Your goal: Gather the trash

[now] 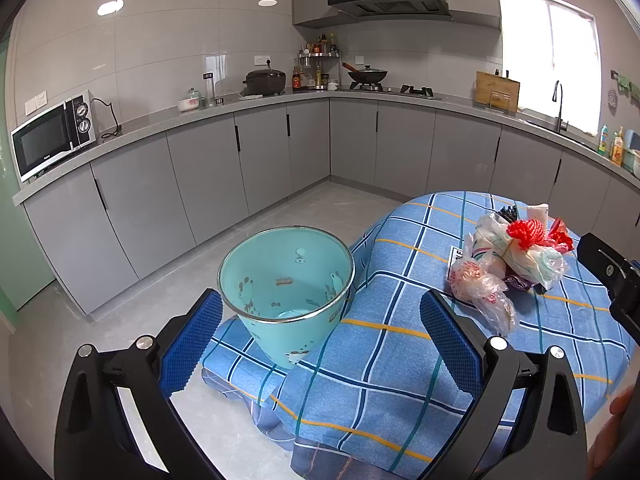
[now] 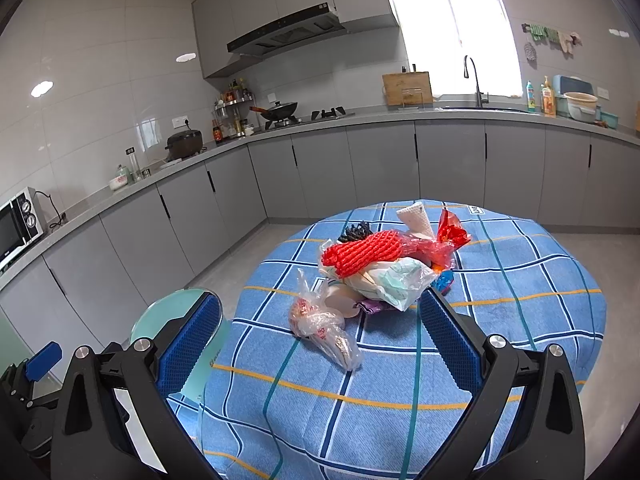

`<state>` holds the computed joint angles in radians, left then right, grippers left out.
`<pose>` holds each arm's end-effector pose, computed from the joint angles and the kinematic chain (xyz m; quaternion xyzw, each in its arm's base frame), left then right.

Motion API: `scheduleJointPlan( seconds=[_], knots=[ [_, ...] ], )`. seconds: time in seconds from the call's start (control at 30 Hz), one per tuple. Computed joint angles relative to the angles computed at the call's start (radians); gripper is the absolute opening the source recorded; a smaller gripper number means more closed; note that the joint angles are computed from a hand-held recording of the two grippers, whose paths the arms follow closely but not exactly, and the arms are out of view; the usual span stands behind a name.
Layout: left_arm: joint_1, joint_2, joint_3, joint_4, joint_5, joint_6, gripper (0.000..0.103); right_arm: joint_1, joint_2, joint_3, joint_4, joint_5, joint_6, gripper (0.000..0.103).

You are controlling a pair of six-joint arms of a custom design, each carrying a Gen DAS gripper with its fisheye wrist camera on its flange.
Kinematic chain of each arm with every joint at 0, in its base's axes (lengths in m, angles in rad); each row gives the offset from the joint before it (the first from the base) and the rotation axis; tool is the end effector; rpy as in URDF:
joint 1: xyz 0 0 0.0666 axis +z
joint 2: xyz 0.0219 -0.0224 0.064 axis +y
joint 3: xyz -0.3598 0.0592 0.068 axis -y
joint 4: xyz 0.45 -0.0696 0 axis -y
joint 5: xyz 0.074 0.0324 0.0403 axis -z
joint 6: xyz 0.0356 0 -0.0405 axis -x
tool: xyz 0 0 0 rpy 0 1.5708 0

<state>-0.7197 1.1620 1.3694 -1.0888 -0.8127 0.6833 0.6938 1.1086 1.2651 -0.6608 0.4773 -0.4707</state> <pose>0.3508 -0.2736 0.5043 -0.1178 0.8668 0.0838 0.4772 0.3638 0.2808 0.5019 0.0263 0.8449 0.1016 0.5245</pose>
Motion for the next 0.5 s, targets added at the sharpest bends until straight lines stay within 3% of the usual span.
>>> scheduleJointPlan(
  seconds=[0.5],
  knots=[
    [-0.003, 0.000, 0.000, 0.000, -0.001, -0.001, 0.097, 0.002, -0.003, -0.004, 0.008, 0.004, -0.005, 0.099]
  ],
)
